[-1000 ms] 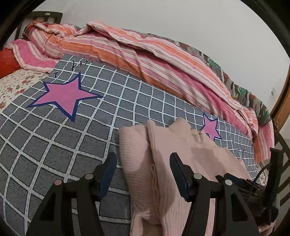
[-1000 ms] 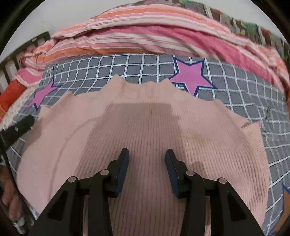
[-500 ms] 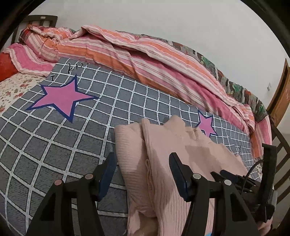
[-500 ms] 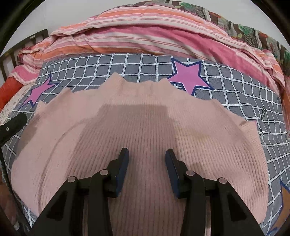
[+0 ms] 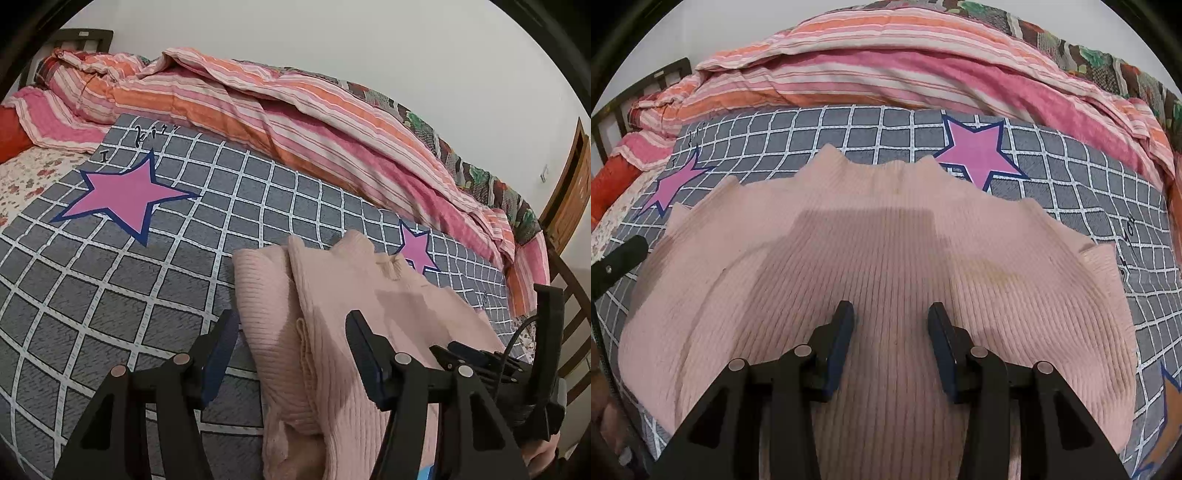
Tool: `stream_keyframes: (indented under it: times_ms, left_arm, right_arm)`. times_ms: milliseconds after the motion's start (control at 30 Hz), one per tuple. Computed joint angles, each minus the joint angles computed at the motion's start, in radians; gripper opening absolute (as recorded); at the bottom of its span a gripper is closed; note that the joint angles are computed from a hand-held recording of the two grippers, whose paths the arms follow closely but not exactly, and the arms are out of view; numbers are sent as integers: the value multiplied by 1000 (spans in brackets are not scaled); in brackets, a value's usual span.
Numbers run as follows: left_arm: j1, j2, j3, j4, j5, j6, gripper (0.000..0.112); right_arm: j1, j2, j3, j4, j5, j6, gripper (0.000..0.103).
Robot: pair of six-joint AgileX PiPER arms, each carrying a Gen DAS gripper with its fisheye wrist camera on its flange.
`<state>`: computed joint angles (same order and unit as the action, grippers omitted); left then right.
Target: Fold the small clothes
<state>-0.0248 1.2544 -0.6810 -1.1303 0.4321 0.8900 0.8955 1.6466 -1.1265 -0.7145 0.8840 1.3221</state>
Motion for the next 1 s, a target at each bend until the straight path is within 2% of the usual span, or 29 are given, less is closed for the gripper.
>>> stream_keyframes:
  times_ms: [433, 633, 733, 1000]
  left_arm:
    - [30, 5, 26, -58, 10, 75, 58]
    - [79, -13, 65, -126, 71, 160, 60]
    - [107, -22, 82, -152, 114, 172, 60]
    - [153, -86, 156, -162, 171, 179, 63]
  right_arm:
    - [69, -23, 29, -52, 50, 71, 42]
    - [98, -56, 81, -99, 36, 138, 42]
    - [125, -72, 109, -132, 39, 183, 42]
    - [193, -120, 179, -201, 48, 278, 42]
